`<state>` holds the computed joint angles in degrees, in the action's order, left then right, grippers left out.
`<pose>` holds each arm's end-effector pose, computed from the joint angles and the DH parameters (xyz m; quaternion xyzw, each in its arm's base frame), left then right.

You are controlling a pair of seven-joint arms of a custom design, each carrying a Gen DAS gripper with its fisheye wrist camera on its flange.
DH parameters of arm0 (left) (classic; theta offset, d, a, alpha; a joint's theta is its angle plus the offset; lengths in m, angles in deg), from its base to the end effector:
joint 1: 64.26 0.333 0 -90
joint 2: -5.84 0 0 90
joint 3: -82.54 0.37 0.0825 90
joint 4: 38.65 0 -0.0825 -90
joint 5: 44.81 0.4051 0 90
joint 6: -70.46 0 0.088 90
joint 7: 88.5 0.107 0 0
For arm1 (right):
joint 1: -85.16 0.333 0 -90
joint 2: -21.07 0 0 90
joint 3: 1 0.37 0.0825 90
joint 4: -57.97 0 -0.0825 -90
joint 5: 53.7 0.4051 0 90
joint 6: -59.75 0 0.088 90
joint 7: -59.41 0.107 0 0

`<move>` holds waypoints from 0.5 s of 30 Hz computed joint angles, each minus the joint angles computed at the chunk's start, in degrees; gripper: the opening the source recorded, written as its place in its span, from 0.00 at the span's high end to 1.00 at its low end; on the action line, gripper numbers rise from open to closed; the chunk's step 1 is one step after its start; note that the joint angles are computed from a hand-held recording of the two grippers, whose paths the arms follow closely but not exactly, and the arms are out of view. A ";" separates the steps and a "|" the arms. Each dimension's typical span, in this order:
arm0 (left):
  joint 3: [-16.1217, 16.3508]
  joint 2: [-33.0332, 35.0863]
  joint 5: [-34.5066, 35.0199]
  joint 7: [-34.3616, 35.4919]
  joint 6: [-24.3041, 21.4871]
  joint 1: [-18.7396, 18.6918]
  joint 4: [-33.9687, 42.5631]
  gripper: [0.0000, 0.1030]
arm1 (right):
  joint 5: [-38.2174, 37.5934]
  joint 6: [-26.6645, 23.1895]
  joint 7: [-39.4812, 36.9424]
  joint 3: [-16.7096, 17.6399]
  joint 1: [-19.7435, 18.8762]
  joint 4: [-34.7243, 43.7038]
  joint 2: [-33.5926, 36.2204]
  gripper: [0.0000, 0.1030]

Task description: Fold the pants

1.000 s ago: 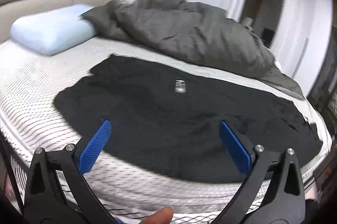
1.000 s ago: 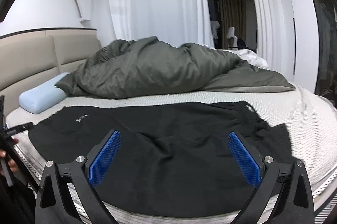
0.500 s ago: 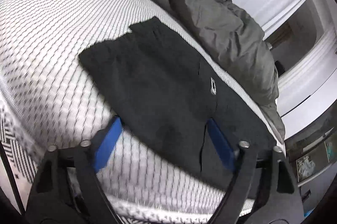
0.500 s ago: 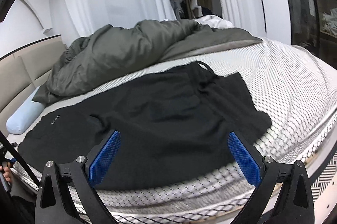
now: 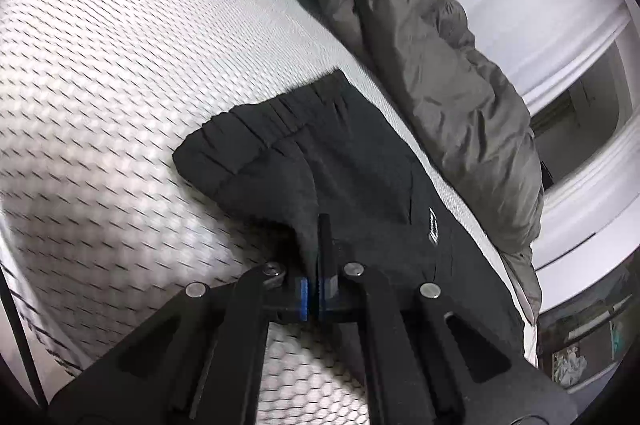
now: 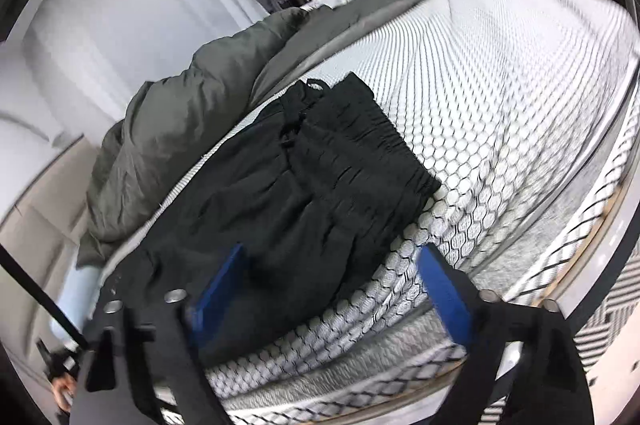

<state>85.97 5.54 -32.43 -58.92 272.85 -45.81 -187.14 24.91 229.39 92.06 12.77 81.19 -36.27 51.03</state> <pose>0.4738 0.1621 0.4099 -0.8758 0.1666 -0.4042 0.2045 0.7475 0.0304 0.3968 -0.5575 0.6803 -0.1186 0.4607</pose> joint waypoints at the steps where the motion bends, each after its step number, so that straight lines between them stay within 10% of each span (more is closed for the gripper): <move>1: -0.17 -0.71 -3.24 2.31 0.05 0.02 -0.85 1.00 | -0.43 0.53 0.54 -0.17 0.45 0.72 0.57 0.20; 8: -0.70 -4.39 -14.67 13.22 -3.67 -0.33 -3.85 1.00 | -6.79 2.58 2.04 0.29 3.05 1.97 1.03 0.23; 12: -0.56 -4.24 -17.47 15.72 -4.13 -1.43 -3.22 1.00 | -10.28 2.86 6.87 1.58 1.80 1.89 1.84 0.68; 15: -0.50 -4.42 -17.64 16.38 -4.61 -1.82 -3.29 1.00 | -0.63 4.13 -5.12 8.32 -3.79 0.06 0.32 0.85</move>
